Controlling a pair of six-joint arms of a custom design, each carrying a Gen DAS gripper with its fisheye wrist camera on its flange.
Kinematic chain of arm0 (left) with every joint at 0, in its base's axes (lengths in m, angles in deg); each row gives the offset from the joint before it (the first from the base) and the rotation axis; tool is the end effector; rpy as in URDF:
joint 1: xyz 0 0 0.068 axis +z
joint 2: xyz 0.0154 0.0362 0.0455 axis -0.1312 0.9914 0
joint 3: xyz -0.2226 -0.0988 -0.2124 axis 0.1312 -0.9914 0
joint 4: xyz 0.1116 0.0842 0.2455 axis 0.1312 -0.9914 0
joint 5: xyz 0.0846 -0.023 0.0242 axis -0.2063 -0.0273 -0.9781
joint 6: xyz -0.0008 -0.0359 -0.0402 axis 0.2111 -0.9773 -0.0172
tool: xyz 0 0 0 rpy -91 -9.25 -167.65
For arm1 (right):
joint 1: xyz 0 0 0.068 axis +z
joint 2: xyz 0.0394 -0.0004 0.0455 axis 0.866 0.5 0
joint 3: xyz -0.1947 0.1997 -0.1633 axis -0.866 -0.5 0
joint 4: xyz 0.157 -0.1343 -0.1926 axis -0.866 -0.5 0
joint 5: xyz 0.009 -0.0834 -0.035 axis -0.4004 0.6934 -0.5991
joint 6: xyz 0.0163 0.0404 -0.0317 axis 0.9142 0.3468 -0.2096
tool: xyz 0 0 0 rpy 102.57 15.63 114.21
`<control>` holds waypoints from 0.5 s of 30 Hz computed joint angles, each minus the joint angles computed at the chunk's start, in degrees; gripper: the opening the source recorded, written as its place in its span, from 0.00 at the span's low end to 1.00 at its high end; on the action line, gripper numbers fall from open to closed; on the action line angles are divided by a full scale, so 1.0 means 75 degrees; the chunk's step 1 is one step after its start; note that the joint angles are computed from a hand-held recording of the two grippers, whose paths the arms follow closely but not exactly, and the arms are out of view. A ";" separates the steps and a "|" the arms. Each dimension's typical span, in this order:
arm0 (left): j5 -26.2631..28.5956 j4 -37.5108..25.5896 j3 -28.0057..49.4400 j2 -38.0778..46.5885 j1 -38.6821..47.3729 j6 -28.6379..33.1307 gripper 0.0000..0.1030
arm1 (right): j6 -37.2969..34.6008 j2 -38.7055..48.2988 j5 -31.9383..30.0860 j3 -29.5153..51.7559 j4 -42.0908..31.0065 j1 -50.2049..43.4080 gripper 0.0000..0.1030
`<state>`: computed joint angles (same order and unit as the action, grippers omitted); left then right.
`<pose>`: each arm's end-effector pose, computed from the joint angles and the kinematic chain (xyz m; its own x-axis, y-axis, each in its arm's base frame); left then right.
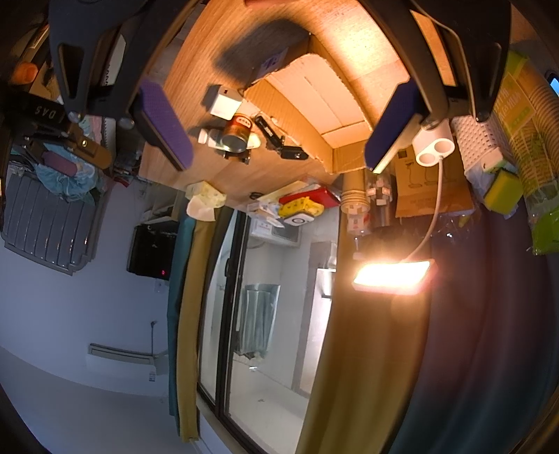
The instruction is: Organize rigid objects
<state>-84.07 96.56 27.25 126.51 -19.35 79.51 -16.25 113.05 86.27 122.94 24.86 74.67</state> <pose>0.3102 -0.0655 0.2402 -0.2765 -0.0803 -0.9576 0.1884 0.9726 -0.1359 0.2957 0.0702 0.2354 -0.3110 0.0164 -0.9503 -0.0363 0.9989 0.0291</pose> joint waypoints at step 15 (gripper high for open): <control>-0.0089 0.0188 -0.0024 0.0101 0.0001 -0.0041 0.97 | 0.0006 0.0118 -0.0064 0.0016 0.0029 -0.0002 0.99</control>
<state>-84.74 97.97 27.07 127.26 -19.34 79.20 -16.21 113.94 85.79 123.06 25.08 74.65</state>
